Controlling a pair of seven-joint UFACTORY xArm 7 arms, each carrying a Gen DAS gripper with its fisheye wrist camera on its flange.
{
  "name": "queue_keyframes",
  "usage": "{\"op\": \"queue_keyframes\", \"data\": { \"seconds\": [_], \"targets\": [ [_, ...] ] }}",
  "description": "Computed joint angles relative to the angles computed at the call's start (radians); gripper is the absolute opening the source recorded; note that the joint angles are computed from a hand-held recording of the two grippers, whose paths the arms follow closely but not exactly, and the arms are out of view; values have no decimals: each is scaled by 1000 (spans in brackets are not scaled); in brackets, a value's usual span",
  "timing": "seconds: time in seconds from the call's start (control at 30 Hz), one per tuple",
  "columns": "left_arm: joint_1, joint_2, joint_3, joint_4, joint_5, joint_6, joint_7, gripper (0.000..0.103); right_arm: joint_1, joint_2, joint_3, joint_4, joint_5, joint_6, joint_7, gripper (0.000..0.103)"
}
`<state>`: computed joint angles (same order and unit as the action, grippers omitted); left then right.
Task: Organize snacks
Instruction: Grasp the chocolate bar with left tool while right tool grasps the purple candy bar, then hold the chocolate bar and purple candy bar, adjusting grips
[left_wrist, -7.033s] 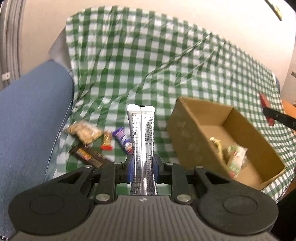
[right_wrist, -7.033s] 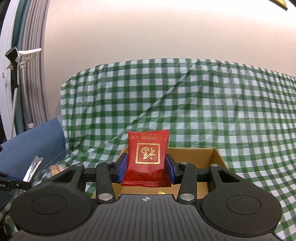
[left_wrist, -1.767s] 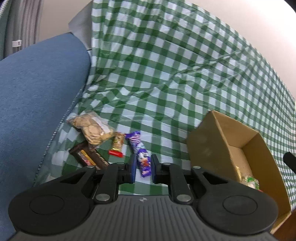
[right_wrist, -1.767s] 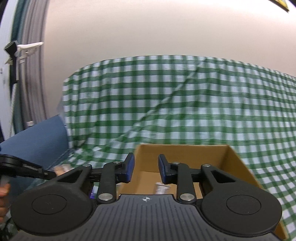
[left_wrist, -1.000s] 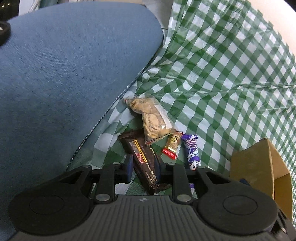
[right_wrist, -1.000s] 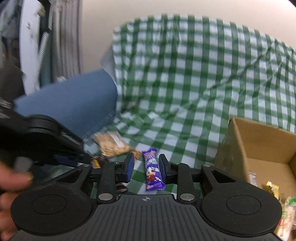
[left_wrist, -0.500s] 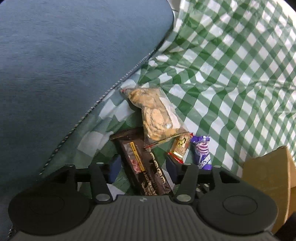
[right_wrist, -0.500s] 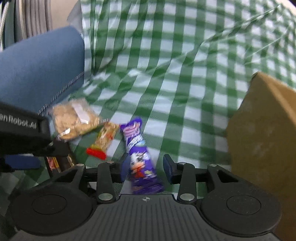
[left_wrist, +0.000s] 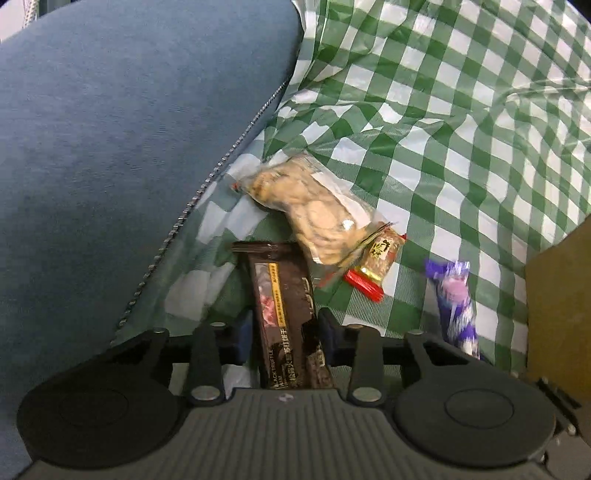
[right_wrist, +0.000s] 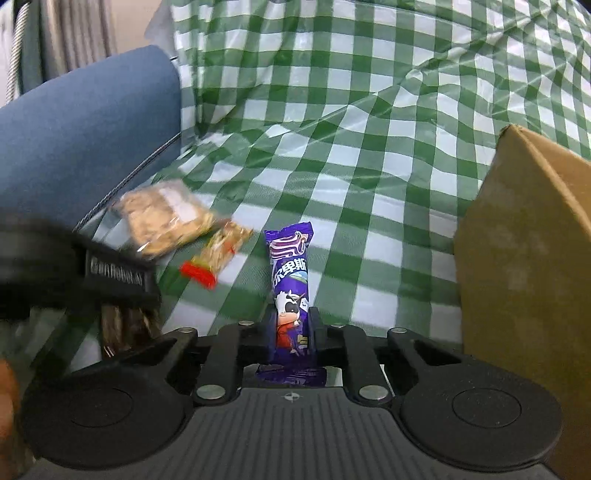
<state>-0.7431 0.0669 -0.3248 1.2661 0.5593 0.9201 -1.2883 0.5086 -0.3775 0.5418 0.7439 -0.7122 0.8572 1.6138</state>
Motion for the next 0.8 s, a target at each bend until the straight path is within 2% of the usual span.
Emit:
{"op": "queue_keyframes", "data": {
  "seconds": [0.2, 0.33, 0.5, 0.6, 0.8],
  "targets": [
    [16, -112, -22, -93, -60, -52, 77, 35, 82, -110, 20, -29, 141, 15, -41, 16],
    [39, -207, -37, -184, -180, -139, 172, 35, 124, -173, 59, -31, 230, 63, -97, 17],
    [54, -263, -65, -236, -325, -154, 259, 35, 179, -230, 68, -53, 400, 84, -112, 17],
    [67, -247, -101, -207, -289, -88, 265, 36, 200, -236, 55, -67, 486, 73, -123, 18],
    [63, -221, -105, -182, -281, -62, 288, 50, 170, -240, 76, -67, 484, 64, -138, 25]
  ]
}}
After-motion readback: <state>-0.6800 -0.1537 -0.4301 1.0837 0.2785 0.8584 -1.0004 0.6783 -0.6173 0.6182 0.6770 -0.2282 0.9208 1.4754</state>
